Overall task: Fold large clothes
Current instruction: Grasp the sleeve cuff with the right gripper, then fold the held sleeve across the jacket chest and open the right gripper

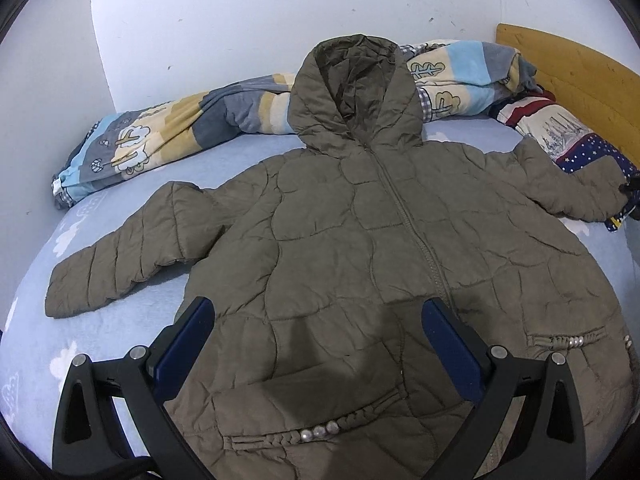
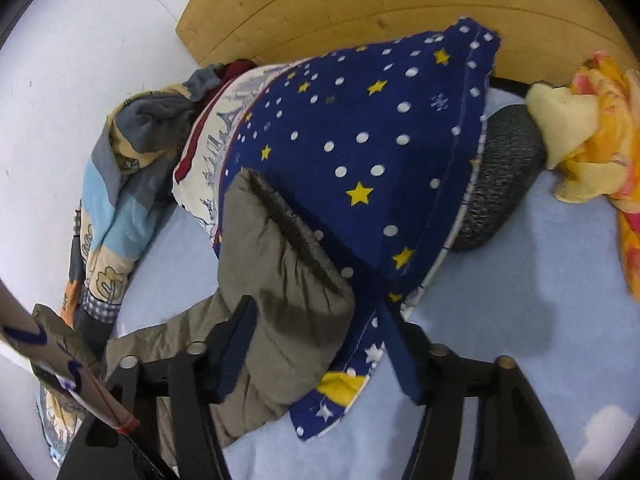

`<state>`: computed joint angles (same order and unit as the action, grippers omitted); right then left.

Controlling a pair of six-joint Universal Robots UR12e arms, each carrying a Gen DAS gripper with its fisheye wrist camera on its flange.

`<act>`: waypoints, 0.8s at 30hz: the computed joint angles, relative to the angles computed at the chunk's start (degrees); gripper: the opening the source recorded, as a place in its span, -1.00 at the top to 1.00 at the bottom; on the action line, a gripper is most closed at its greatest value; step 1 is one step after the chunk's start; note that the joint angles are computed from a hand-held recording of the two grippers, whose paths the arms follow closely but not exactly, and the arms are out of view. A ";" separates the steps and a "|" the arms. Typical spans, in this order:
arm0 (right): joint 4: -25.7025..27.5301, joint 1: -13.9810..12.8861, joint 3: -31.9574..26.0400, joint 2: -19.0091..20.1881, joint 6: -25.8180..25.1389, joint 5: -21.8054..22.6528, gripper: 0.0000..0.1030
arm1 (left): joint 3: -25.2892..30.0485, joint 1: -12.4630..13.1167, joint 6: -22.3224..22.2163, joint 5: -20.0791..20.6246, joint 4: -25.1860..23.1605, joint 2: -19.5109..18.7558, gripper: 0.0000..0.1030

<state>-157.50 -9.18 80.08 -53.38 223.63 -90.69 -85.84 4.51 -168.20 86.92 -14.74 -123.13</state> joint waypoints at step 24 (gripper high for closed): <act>-4.11 9.83 -9.67 -4.42 -12.46 -2.86 0.65 | -2.48 2.15 -5.71 -4.17 4.92 2.73 -1.00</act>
<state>-161.61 0.65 70.41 -57.81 211.17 -93.56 -88.32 6.65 -173.92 82.75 -9.83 -120.40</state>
